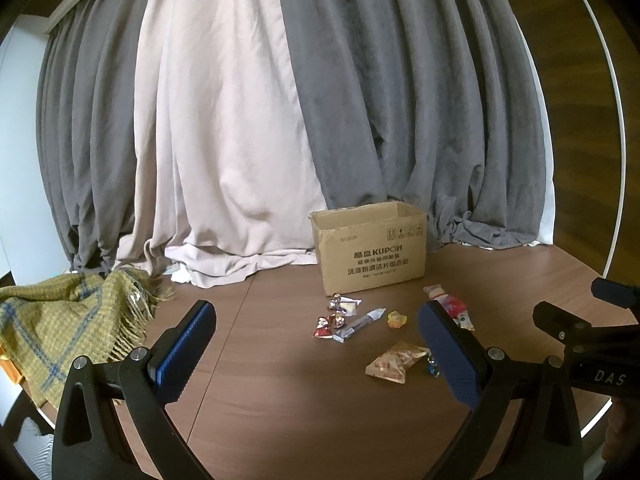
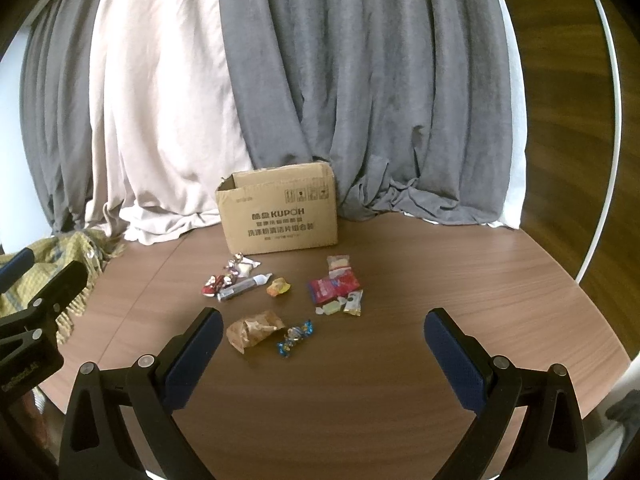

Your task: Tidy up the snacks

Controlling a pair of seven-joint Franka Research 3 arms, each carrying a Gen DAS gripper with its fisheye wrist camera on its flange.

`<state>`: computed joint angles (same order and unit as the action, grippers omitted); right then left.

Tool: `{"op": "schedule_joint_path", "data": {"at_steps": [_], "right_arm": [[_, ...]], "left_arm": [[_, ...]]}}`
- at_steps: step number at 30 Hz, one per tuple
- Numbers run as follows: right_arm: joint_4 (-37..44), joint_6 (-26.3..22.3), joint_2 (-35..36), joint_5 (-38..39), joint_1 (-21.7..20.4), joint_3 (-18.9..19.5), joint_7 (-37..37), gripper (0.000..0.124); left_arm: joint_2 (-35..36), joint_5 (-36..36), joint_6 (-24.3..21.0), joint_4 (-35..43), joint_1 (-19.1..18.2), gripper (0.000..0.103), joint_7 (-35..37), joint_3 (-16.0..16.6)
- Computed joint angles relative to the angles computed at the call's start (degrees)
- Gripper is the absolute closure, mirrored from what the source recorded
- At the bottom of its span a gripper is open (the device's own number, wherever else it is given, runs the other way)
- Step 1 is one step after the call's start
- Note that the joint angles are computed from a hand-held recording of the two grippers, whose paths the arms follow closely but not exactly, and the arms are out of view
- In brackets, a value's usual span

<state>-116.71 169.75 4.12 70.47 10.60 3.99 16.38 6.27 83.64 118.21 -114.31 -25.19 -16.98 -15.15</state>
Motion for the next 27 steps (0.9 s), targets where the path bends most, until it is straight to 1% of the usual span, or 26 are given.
{"op": "schedule_joint_path", "data": {"at_steps": [10,18,22,27], "right_arm": [[0.1,0.1,0.2,0.9,-0.1,0.2,-0.8,0.022],[0.8,0.0,1.0,0.2,-0.2,0.4,0.0,0.022],[0.8,0.1,1.0,0.9,-0.3,0.5,-0.6,0.022],[1.2,0.3,1.6,0.1,-0.3,0.6,0.3,0.022]], "left_arm": [[0.2,0.4,0.8,0.1,0.2,0.000,0.2,0.2],[0.3,0.6,0.9,0.1,0.2,0.000,0.1,0.3],[0.3,0.6,1.6,0.2,0.4,0.000,0.3,0.5],[0.7,0.7,2.3,0.5,0.7,0.000,0.6,0.7]]}}
